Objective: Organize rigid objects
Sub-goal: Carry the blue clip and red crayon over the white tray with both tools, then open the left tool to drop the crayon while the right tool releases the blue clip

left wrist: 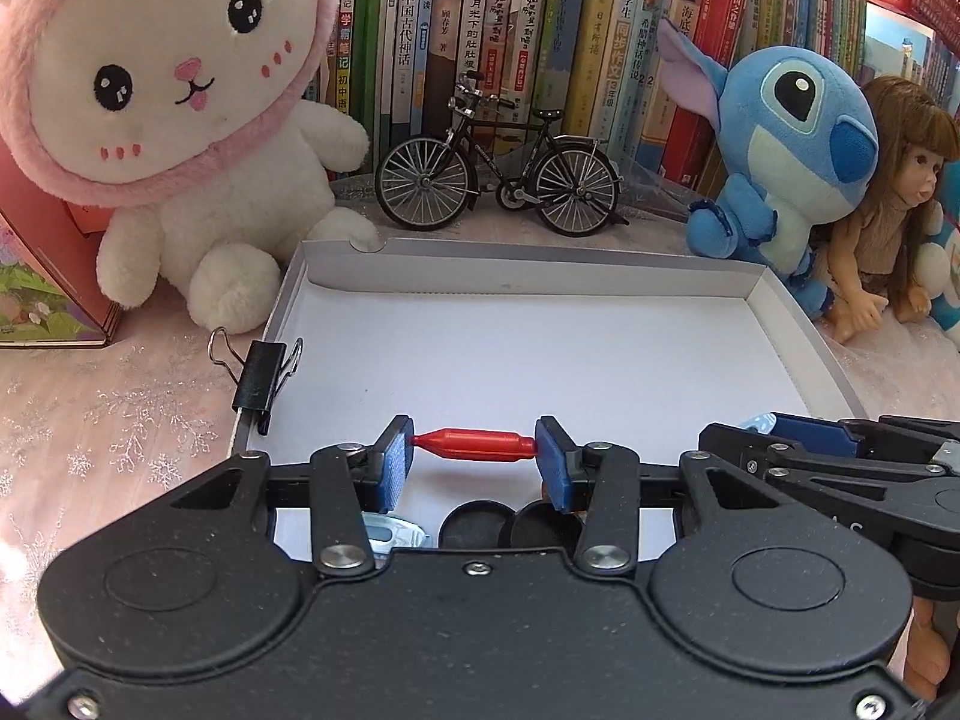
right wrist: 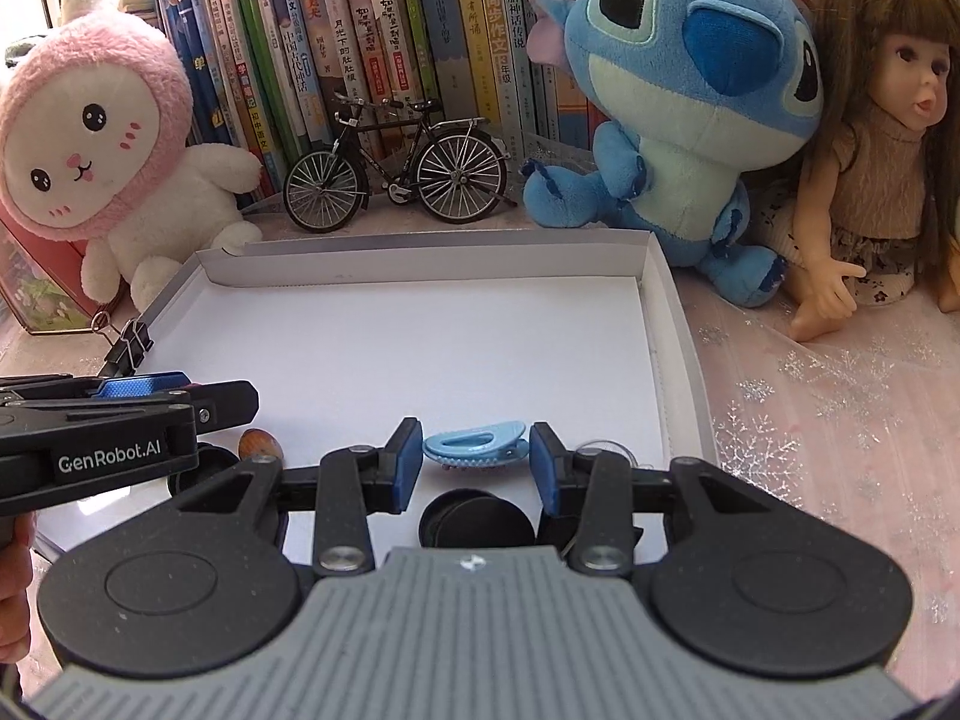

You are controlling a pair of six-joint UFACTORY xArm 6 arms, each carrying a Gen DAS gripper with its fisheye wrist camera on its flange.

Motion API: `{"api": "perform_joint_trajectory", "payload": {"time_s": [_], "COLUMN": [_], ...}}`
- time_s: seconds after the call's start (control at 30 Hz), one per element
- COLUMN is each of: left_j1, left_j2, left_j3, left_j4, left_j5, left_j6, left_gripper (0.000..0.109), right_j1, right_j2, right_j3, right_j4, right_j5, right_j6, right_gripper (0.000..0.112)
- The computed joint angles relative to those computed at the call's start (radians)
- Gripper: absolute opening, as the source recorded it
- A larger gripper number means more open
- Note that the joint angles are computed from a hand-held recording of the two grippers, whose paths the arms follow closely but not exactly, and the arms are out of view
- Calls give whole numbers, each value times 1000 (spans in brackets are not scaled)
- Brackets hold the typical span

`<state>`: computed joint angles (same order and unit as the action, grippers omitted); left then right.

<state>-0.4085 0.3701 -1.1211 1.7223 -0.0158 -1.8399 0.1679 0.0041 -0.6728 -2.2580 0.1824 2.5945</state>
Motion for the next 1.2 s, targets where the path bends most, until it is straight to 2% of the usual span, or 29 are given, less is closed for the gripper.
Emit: {"api": "perform_joint_trajectory", "payload": {"time_s": [0.13, 0.43, 0.57, 0.63, 0.67, 0.87, 0.93, 1.07, 1.2], "left_j1": [-5, -17, -21, -22, -22, -35, -41, -52, -77], "left_j2": [8, 15, 11, 7, 5, -40, -63, -118, -190], "left_j3": [0, -14, -9, -7, -10, 5, 21, 44, 103], "left_j4": [-15, 82, 67, 74, 99, 229, 264, 454, 549], "left_j5": [21, 35, 40, 35, 32, 32, 43, 31, 57], "left_j6": [13, -66, -51, -58, -82, -208, -246, -437, -507], "left_gripper": [42, 42, 43, 44, 45, 60, 69, 74, 78], "right_j1": [3, 10, 11, 11, 12, 27, 33, 48, 68], "right_j2": [5, 6, 3, 2, 0, -62, -98, -177, -267], "right_j3": [-2, 0, 4, 3, 5, 44, 71, 136, 206], "right_j4": [-24, -28, -24, -21, -20, -50, -49, -85, -77], "right_j5": [4, 19, 23, 23, 24, 42, 59, 93, 124], "right_j6": [26, 28, 26, 26, 26, 65, 65, 94, 62], "right_gripper": [45, 45, 48, 54, 59, 66, 67, 77, 83]}}
